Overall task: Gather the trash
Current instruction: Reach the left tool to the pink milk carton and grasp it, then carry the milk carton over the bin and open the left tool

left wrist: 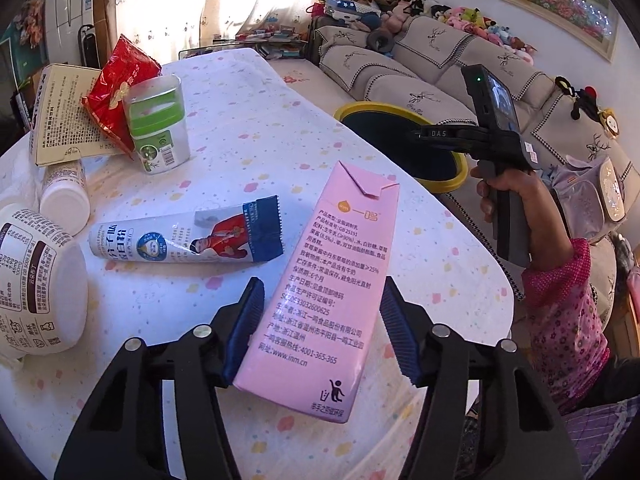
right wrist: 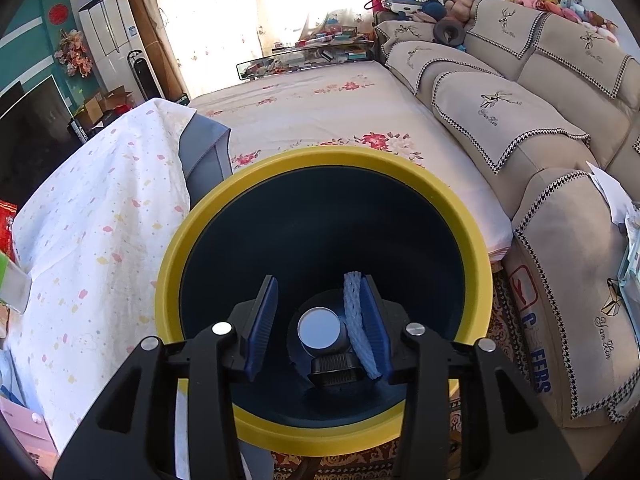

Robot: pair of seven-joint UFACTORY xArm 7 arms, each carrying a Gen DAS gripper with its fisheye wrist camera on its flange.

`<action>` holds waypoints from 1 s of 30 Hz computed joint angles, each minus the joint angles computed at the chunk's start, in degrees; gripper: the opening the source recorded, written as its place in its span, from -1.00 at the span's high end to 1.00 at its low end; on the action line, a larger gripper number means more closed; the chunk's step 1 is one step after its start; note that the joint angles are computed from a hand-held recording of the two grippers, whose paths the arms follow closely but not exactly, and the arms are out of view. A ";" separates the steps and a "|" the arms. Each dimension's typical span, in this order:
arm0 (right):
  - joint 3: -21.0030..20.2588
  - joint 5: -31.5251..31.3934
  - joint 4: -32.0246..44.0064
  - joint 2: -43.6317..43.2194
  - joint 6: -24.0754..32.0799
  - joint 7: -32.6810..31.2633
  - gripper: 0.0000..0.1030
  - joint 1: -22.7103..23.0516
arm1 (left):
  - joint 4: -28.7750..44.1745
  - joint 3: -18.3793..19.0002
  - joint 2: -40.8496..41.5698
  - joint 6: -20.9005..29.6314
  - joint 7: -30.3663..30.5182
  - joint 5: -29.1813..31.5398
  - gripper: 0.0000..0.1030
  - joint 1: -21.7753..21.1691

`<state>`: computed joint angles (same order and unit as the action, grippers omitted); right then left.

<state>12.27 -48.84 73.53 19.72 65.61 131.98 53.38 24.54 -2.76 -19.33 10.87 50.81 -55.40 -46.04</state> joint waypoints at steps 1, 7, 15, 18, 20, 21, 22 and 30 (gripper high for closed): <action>-0.01 -0.03 -0.08 0.04 -0.22 0.11 0.20 -0.03 | 0.07 -0.15 -0.01 -0.11 -0.28 0.15 0.05 0.17; -0.05 -0.43 -0.56 -0.01 -1.08 0.77 0.20 0.14 | 0.42 -1.69 -1.00 0.71 -4.30 4.57 0.25 1.96; 1.07 -1.24 -1.18 -1.43 2.34 3.03 0.20 1.96 | 1.01 -0.07 -4.47 0.64 -6.97 8.25 0.25 -1.06; 1.96 -1.57 -1.30 -2.29 4.93 4.56 0.20 3.04 | 2.94 0.12 -3.27 0.10 -7.96 9.76 0.25 -1.86; 2.64 -1.65 -0.62 -2.49 7.59 4.96 0.20 3.96 | 5.08 -0.08 -1.35 -0.01 -8.73 10.70 0.25 -2.16; 2.99 -1.69 -0.29 -2.66 9.11 5.16 0.20 4.51 | 6.53 -0.22 0.04 -0.01 -8.88 10.83 0.25 -2.43; 3.36 -1.71 0.07 -2.84 10.77 5.46 0.20 5.13 | 7.72 -0.35 1.12 0.01 -8.64 10.70 0.25 -2.63; 6.46 -0.10 1.51 -4.55 23.41 9.94 0.12 9.66 | 22.58 -5.77 13.69 1.25 -7.04 9.60 0.25 -0.17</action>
<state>18.74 -48.93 75.05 15.18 89.02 141.93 63.04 47.12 -8.53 -5.64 12.12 43.76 -45.80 -46.21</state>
